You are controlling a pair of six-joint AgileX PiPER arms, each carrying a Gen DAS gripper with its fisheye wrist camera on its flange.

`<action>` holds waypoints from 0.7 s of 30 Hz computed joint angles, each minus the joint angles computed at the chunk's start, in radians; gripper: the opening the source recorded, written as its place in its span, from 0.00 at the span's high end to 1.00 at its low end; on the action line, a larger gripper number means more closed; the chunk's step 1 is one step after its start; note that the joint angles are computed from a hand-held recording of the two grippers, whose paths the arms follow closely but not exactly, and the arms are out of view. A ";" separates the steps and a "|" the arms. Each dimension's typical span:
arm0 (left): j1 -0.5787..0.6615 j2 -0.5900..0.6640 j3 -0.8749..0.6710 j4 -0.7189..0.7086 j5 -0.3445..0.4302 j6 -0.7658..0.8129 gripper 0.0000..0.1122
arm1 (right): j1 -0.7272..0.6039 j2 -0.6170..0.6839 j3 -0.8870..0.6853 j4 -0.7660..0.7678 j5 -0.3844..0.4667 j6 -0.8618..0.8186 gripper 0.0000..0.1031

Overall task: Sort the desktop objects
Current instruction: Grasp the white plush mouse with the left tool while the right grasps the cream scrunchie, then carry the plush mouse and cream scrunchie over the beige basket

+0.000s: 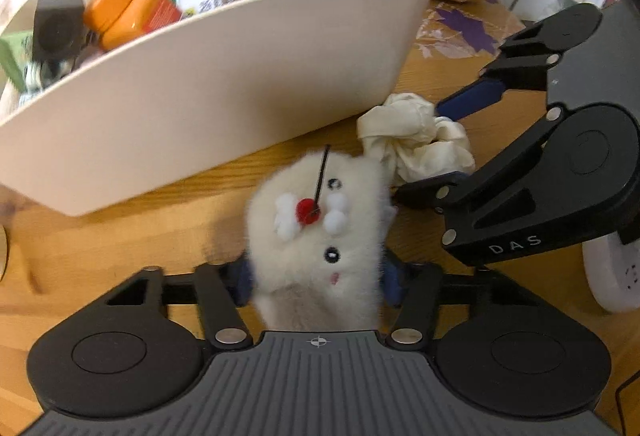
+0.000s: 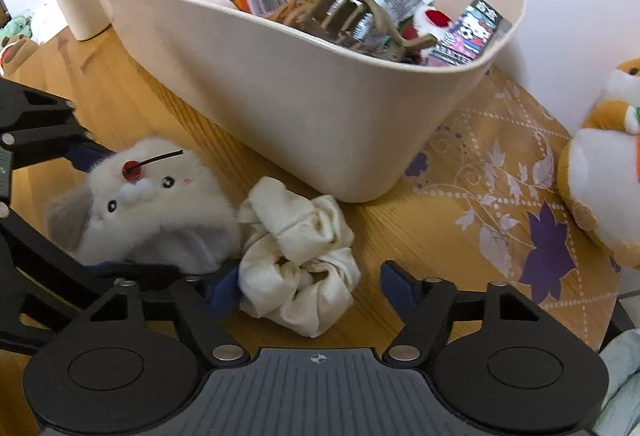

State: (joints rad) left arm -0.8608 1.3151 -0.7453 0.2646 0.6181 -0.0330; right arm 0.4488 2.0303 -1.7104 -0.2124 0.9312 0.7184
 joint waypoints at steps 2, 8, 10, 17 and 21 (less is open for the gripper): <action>0.013 -0.002 -0.009 -0.025 0.007 0.025 0.69 | 0.002 -0.007 0.008 0.012 -0.012 -0.007 0.41; 0.075 -0.021 -0.018 -0.131 0.032 0.119 0.83 | 0.019 -0.018 0.001 0.024 0.015 -0.008 0.67; 0.078 -0.040 -0.008 -0.117 0.036 0.112 0.84 | 0.025 -0.029 0.008 0.021 0.025 0.005 0.71; 0.137 -0.114 -0.021 -0.151 0.098 0.205 0.84 | 0.042 -0.102 0.070 -0.054 0.045 0.114 0.74; 0.203 -0.167 -0.066 -0.230 0.177 0.332 0.84 | 0.067 -0.156 0.092 -0.107 0.079 0.189 0.75</action>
State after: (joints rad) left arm -0.6578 1.1477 -0.8116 0.0343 0.7952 0.2988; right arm 0.5156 1.8745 -1.6187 -0.3196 1.0100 0.9077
